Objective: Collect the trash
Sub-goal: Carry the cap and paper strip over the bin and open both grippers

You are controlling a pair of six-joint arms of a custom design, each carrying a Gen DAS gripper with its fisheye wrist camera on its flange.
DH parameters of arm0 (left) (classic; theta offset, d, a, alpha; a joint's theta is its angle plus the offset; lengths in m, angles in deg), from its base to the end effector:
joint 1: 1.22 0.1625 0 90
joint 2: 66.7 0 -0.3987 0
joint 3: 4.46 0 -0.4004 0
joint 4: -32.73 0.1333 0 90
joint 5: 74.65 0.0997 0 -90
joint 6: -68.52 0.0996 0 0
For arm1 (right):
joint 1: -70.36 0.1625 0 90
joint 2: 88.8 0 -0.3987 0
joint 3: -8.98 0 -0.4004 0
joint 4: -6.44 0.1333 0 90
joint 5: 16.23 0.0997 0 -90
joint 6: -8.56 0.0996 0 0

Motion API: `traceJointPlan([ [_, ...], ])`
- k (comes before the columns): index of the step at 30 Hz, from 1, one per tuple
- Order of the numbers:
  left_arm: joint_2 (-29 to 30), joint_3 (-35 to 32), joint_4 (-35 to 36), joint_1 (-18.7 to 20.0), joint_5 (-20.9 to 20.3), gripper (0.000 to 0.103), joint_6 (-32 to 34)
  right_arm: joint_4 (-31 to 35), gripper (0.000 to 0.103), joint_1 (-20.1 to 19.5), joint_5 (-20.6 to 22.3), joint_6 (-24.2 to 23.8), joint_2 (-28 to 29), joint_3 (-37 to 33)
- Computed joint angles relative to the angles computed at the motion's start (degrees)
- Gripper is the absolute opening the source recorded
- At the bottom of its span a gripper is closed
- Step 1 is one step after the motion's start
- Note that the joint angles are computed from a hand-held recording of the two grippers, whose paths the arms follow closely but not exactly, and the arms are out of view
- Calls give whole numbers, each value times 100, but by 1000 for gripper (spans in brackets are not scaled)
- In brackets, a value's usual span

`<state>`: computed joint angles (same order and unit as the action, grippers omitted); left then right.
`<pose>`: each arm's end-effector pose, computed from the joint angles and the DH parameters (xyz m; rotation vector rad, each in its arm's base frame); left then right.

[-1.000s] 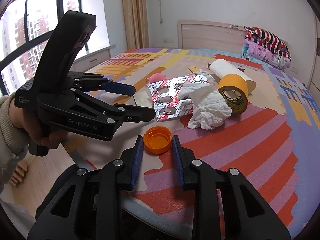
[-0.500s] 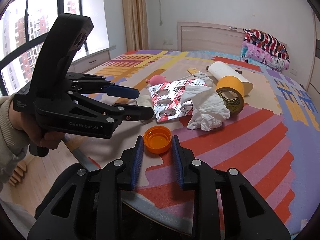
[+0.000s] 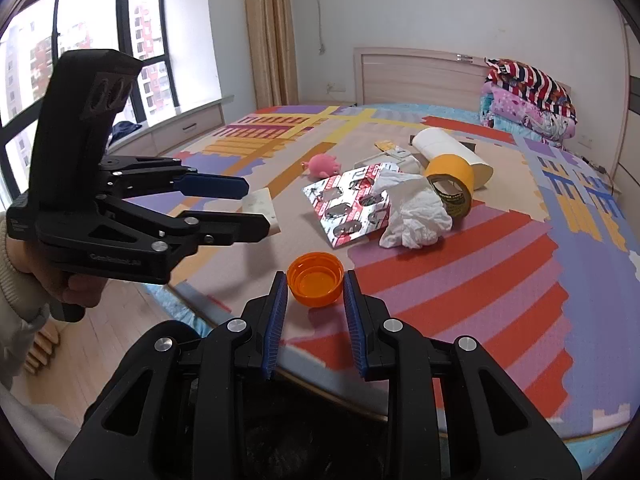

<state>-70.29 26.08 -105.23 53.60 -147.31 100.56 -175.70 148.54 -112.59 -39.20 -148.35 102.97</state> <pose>-0.3749 -0.8148 -0.0470 1.4856 2.3784 -0.5313 -0.0174 -0.6801 0.3111 0.6547 -2.2509 1.0555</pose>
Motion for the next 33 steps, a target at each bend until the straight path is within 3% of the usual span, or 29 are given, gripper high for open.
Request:
traceJointPlan([
  [7, -973, 1807, -868, -120, -234, 54, -157, -88, 29, -63, 25, -88, -316, 497],
  [15, -1521, 2892, -1220, -217, -453, 54, -343, -198, 29, -141, -10, -195, -574, 937],
  [27, -1474, 3309, -589, -146, -296, 54, -566, -95, 29, -439, -374, -184, -622, 1354],
  [33, -1293, 3314, -281, -99, -60, 54, -694, 91, 29, -525, -1031, 59, -408, 1216],
])
